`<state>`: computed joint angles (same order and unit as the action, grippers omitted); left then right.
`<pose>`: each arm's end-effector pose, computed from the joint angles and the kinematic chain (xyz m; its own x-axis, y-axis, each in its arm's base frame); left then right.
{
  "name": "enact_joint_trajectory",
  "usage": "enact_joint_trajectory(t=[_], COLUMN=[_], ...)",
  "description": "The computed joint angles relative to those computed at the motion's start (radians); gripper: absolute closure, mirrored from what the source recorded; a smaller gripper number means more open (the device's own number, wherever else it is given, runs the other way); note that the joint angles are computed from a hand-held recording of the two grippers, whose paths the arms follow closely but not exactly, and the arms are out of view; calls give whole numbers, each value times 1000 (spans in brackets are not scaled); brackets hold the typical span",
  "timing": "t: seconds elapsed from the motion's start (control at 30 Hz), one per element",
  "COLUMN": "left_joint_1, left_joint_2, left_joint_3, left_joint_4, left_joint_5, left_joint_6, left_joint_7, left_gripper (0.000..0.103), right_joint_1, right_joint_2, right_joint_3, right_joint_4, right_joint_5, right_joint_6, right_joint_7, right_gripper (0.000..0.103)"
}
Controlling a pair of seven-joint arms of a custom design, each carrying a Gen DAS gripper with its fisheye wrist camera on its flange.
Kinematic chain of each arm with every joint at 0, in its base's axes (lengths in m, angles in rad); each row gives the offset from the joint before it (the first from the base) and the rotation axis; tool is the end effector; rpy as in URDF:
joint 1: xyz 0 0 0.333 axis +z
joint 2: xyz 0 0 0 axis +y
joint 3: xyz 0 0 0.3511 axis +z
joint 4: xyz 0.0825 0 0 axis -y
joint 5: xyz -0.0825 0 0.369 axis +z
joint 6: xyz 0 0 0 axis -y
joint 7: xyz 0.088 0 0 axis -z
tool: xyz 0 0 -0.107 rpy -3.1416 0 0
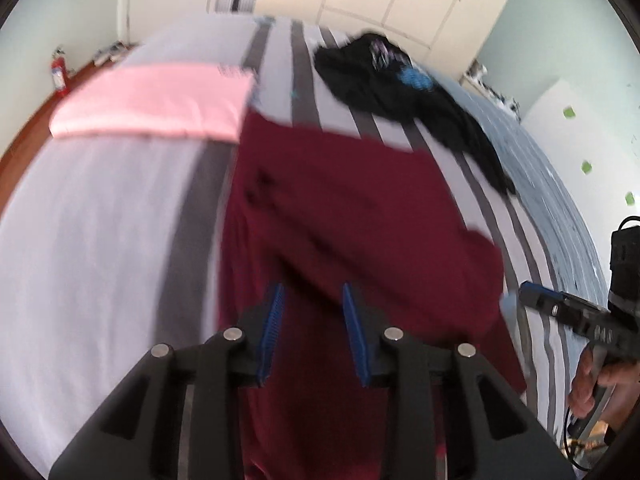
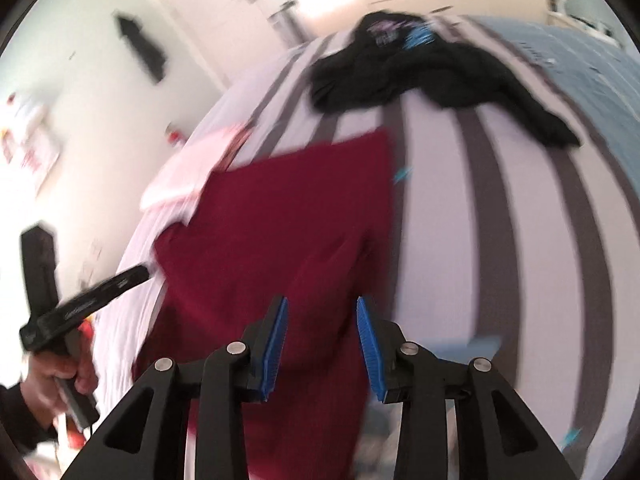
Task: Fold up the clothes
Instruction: 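Fold the maroon strip end over onto itself with both grippers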
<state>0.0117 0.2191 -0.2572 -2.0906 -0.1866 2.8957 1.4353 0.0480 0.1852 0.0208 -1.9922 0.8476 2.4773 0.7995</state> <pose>0.6026 -0.1302 0.4326 0.0045 -0.9649 0.2627 -0.8517 -0.1414 -0.5047 0.6097 0.0389 0.4432 0.3136 -0.8650 -0.3916 -0.8695 -0.0959 -0.4845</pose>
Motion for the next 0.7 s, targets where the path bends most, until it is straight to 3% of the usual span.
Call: enact_joint_trajectory(t=[0.13,0.33,0.5,0.7], left_joint_1=[-30,-37,-42,-64], left_joint_2=[29,89,186,347], left_joint_3=[13,19,46,111], left_joint_4=[4,89,269,566], left_joint_5=[49,103,171,265], left_joint_6=[-28,-37,-40,-119], left_joint_7=[-35,-70,-127,-243], left_gripper=[75,75,75,75], right_joint_1=[35,75,56,23], right_joint_2=[-48,-1,106,336], right_joint_3=[14,24,38,45], right_joint_4=[-108,-119,50,440], right_joint_5=[-31,-55,-28,-109], right_joint_6=[11,145,195,176], right_joint_7=[-38,-23,8,188], right_gripper=[72,74,74,74])
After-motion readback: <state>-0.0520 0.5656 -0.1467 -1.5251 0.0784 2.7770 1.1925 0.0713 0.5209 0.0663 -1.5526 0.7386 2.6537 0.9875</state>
